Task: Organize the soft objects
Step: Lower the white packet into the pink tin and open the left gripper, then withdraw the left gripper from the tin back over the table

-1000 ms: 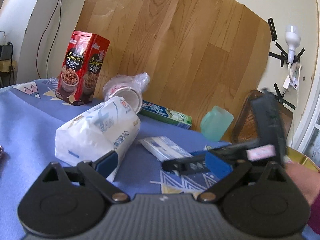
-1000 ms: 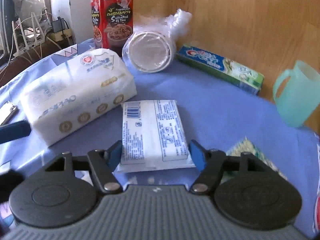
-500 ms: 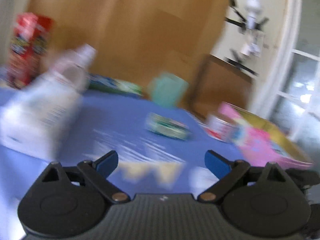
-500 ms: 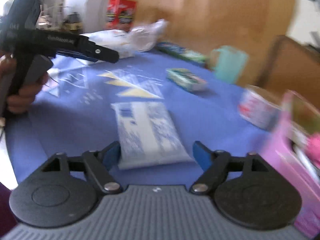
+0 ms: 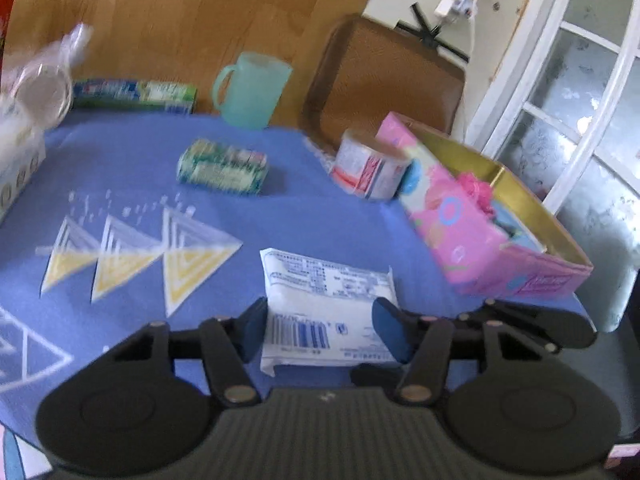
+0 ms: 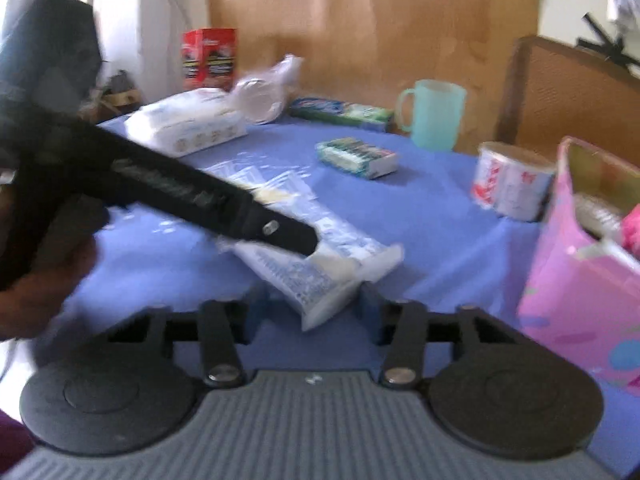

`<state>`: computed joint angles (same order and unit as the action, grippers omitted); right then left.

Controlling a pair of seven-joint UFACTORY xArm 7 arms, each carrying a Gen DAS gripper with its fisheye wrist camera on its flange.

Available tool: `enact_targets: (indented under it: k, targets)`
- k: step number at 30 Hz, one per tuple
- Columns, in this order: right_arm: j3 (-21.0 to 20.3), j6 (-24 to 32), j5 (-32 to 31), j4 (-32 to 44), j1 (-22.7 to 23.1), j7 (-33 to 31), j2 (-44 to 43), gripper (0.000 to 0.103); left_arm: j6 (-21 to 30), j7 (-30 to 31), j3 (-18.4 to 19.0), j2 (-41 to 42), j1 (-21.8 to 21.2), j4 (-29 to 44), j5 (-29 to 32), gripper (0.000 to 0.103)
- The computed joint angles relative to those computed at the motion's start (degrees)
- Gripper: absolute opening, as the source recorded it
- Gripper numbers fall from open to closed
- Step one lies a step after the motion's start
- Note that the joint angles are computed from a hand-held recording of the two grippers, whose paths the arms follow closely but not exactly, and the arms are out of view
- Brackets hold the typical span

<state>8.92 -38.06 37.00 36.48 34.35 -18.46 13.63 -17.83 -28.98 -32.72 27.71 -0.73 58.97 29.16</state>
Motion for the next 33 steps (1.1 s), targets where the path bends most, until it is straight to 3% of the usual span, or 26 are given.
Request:
enact_targets:
  k: [1,3,4,7,12,14,16,18,19,21,23,25,28,33]
  targets:
    - [1.2,-0.7,1.1,-0.4,-0.9,0.2,-0.7,0.049,-0.4,-0.2,-1.8,0.1,1.4,0.6,1.2,0.056]
    - [2.8,-3.6,-3.8,-4.0,-4.7,6.5,-3.0,0.049,-0.8,-0.5,-5.0,1.3,3.1,2.9,4.2,0.056]
    - [0.8,-4.9,-5.1,-5.6,-3.6,8.7,-4.3,0.049,-0.7,-0.1,-5.2,1.5,2.4,4.5,4.8,0.056]
    - [1.1,-10.1,-0.9,-9.4,-4.3,8.5,-8.4,0.049,1.8,2.4,-7.6,4.8,0.1,11.2,7.1,0.056]
    - [1.9,-13.9,7.4,-13.8,-7.4,4.6,-13.8,0.05,12.6,10.7,-13.4,16.2,-6.0,26.9,6.4,0.056]
    - [1.7,-12.4,9.8,-14.6,-9.2,3.0,-15.4,0.05,17.6,13.1,-13.6,19.9,-9.9,33.2,4.6,0.056]
    - [1.1,-9.1,10.3,-15.4,-11.4,2.6,-17.0,0.05,21.4,14.4,-10.7,22.6,-15.5,39.8,3.1,0.058]
    - [0.1,-5.8,9.8,-14.8,-13.9,2.2,-17.2,0.05,23.8,13.6,-4.9,23.4,-21.6,45.1,2.1,0.067]
    - [0.2,-5.3,12.7,-13.1,-14.8,-1.2,-16.0,0.049,24.6,12.7,-2.0,23.6,-24.2,47.2,1.7,0.07]
    - [-3.3,-11.5,22.6,-6.9,-10.6,-11.6,-9.0,0.05,25.8,10.7,2.7,23.2,-27.7,49.1,0.5,0.07]
    - [-3.7,-14.8,25.1,-4.3,-11.2,-13.7,-5.9,0.05,25.6,9.7,4.9,21.9,-28.7,48.2,-1.1,0.07]
    - [0.0,-13.7,19.6,-7.7,-16.7,-6.3,-8.8,0.05,23.6,8.1,8.3,19.1,-30.1,45.1,-1.8,0.077]
    - [-0.6,-14.9,17.7,-10.4,-15.5,-1.0,-10.5,0.05,22.0,4.3,17.2,15.4,-35.5,42.2,-2.2,0.079]
    - [0.3,-14.6,14.7,-14.0,-15.1,8.6,-13.7,0.05,20.8,2.8,23.5,10.2,-39.6,35.8,-4.7,0.079]
